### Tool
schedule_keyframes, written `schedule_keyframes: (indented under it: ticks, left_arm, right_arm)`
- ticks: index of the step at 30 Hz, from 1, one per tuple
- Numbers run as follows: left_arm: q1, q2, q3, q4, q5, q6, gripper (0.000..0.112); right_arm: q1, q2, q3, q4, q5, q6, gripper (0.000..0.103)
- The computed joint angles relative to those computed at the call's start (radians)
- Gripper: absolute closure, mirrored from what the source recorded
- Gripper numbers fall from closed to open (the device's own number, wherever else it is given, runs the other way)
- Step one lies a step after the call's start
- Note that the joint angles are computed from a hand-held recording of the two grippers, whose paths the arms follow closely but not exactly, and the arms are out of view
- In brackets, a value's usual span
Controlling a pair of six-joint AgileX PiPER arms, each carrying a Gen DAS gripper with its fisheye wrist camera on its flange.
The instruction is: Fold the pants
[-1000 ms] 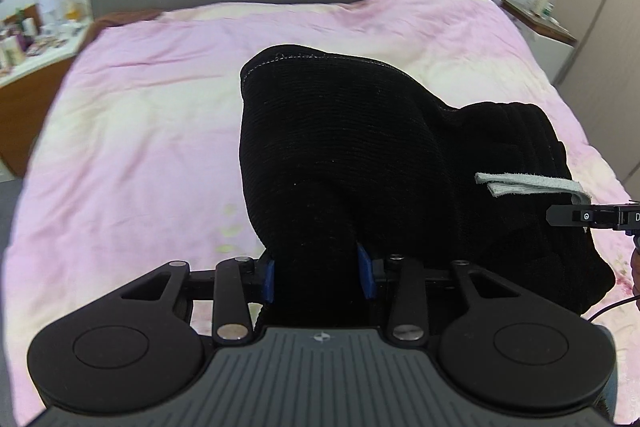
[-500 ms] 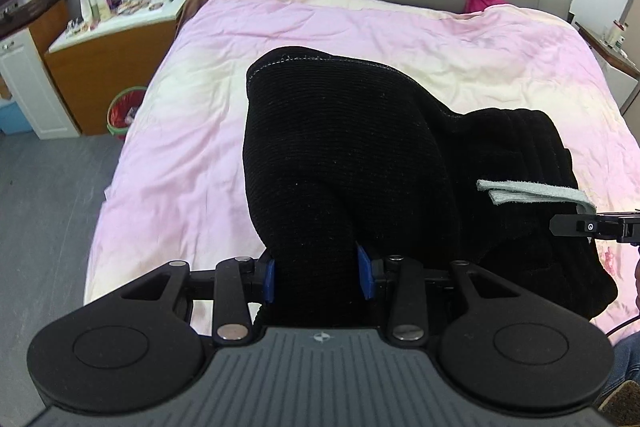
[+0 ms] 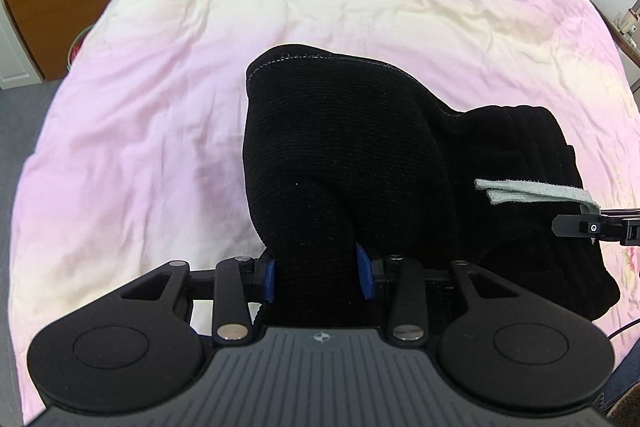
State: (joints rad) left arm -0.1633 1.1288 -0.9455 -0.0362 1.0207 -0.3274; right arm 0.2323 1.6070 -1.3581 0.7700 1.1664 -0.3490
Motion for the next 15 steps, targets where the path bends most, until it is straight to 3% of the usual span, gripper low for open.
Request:
schedule_keyframes:
  ticks: [8, 15]
  left_arm:
    - [0.059, 0.079, 0.105, -0.057, -0.114, 0.094, 0.068]
    - [0.007, 0.112, 0.072, 0.005, -0.088, 0.028, 0.062]
  right_arm:
    - [0.017, 0.141, 0.031, 0.007, -0.069, -0.042, 0.061]
    - [0.016, 0.21, 0.048, -0.009, -0.112, -0.058, 0.057]
